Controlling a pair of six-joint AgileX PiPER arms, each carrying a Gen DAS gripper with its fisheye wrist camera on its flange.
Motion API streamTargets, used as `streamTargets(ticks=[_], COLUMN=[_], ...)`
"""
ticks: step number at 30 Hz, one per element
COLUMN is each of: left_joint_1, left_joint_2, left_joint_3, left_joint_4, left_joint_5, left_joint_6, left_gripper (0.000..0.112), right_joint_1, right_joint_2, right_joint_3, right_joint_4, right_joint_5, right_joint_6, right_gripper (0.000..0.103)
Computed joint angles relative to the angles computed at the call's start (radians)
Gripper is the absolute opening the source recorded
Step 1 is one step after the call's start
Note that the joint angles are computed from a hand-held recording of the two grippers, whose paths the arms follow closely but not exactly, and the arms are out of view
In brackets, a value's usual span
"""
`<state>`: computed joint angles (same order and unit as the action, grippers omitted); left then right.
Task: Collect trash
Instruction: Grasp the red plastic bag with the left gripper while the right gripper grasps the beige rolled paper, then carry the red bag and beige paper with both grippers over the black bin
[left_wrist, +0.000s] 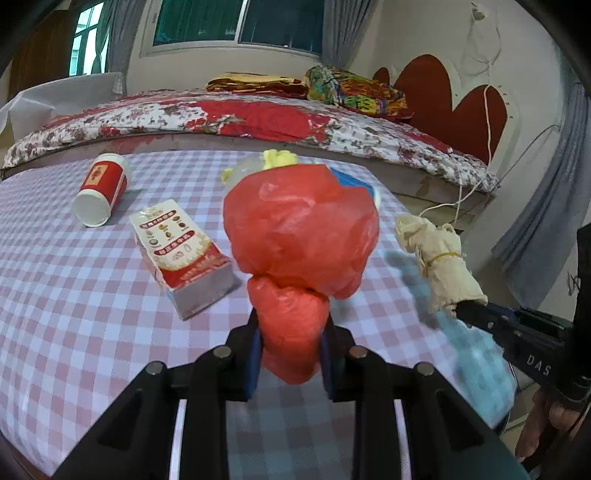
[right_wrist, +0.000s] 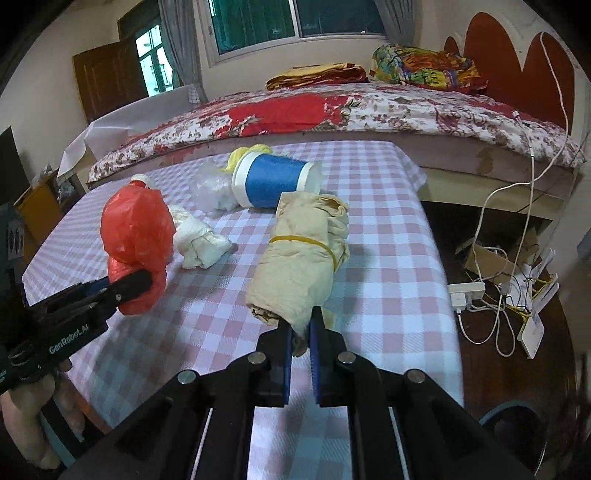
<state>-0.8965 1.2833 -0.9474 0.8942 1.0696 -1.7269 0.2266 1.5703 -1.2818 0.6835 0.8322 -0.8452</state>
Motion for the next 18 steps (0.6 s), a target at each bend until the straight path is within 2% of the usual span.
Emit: streamTargets(ticks=[11,18], left_joint_1=[-0.109,-0.143], left_joint_2=[0.083,0.154], left_joint_3=[-0.118,-0.210], left_joint_4=[-0.010,-0.018], left_joint_5=[0.059,0.061], left_joint_6=[0.021,0.073], left_gripper=[0.028,0.028], right_joint_1=[-0.178,-0.369], right_joint_2=[-0.131,-0.192], right_joint_3=[0.076,0.116], right_joint_4=[0.071,0.116], right_joint_5=[0.098,0.184], right_joint_6=[-0.107,-0.194], right_gripper=[0.009,0.009])
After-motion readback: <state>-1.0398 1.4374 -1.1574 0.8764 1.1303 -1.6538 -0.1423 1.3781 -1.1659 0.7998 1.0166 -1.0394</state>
